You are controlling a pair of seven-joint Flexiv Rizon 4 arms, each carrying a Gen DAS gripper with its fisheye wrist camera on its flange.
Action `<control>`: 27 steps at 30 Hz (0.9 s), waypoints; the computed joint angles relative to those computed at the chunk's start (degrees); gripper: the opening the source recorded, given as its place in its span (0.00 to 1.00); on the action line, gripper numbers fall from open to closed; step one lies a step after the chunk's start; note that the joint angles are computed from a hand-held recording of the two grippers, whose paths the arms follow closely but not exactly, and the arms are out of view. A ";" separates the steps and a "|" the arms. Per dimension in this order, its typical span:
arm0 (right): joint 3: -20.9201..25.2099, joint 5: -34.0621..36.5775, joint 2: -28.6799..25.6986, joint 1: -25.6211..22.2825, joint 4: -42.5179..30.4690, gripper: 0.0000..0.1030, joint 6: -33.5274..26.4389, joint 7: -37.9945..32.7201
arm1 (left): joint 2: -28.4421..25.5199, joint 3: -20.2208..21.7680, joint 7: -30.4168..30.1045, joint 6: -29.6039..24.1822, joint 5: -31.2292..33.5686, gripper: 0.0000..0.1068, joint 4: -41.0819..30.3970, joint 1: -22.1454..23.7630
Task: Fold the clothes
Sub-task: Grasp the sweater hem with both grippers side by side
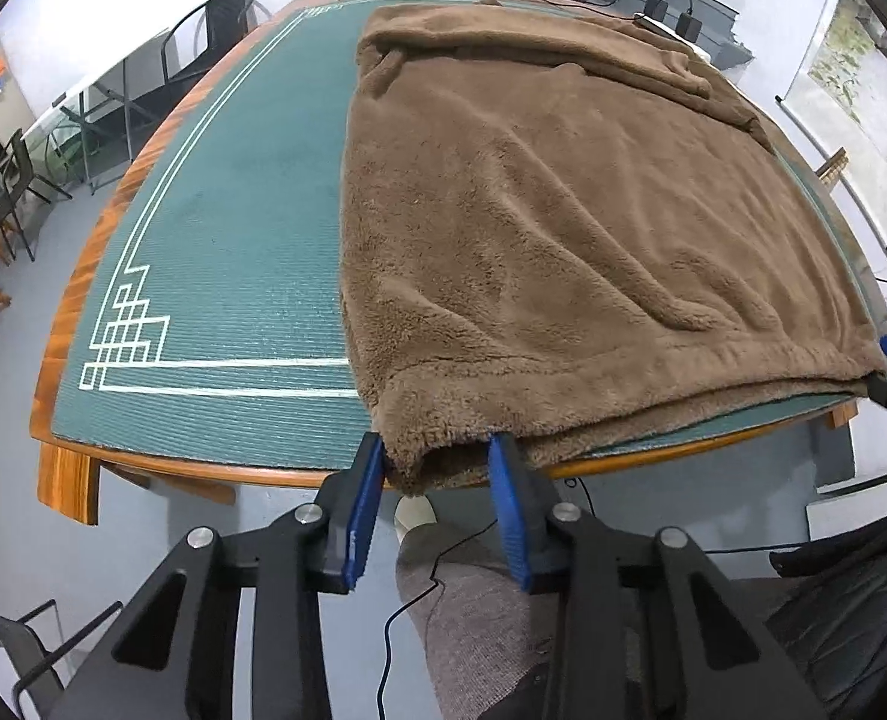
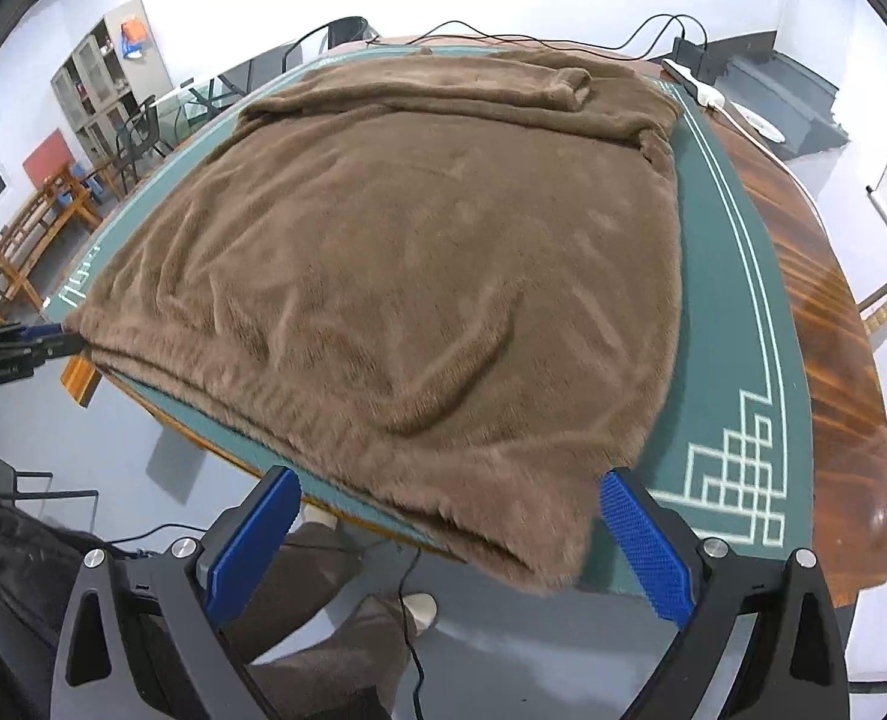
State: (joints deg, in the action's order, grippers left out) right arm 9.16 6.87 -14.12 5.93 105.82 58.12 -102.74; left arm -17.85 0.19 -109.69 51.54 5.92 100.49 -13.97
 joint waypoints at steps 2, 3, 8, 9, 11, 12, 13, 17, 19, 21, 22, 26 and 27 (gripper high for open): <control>-0.37 -1.24 0.50 0.19 1.31 0.99 0.82 0.36 | -0.27 -0.01 -0.31 -0.35 -0.10 0.27 -0.28 -0.03; -0.50 -1.80 0.74 0.25 1.91 0.99 1.18 0.45 | -0.36 0.06 -0.46 -0.70 0.47 0.24 -0.63 -0.31; -0.56 -1.95 1.48 -0.16 3.28 0.94 0.82 0.01 | -0.66 -0.09 -0.24 -1.89 1.43 0.22 -1.60 -0.84; -0.60 -1.84 1.56 -0.26 3.39 0.93 0.42 -0.02 | -0.74 -0.08 -0.25 -1.89 1.50 0.22 -1.69 -0.87; -0.81 -2.03 1.73 -0.36 3.80 0.90 -0.17 0.19 | -0.94 0.16 -0.92 -1.74 1.72 0.22 -1.97 -0.92; -1.04 -2.52 1.86 -0.28 4.12 0.90 -0.10 0.64 | -1.04 0.29 -1.31 -1.65 1.83 0.22 -2.12 -0.93; -1.43 -3.16 1.97 -0.16 4.56 0.88 0.30 1.74 | -1.15 0.41 -1.71 -1.57 1.96 0.22 -2.27 -0.94; -2.82 -6.33 1.83 0.31 5.33 0.76 2.57 6.47 | -2.45 1.40 -5.44 -2.12 3.33 0.22 -4.52 -1.23; -3.54 -8.66 1.38 0.51 5.41 0.74 3.61 8.95 | -3.10 1.38 -6.37 -1.82 3.24 0.22 -5.26 -1.13; -4.15 -11.36 1.19 0.70 5.97 0.70 4.99 11.08 | -3.63 1.25 -6.19 -1.56 3.75 0.22 -5.86 -1.35; -4.22 -12.10 0.96 0.53 5.85 0.67 5.16 11.41 | -3.73 1.22 -5.74 -1.67 4.23 0.22 -6.08 -1.56; -2.64 -10.65 0.16 -0.45 4.77 0.46 4.38 9.72 | -3.13 1.28 -4.86 -1.53 5.13 0.22 -5.62 -1.99; -2.20 -10.04 0.07 -0.62 4.50 0.43 3.99 8.84 | -2.94 1.22 -4.94 -1.38 4.80 0.22 -5.38 -1.89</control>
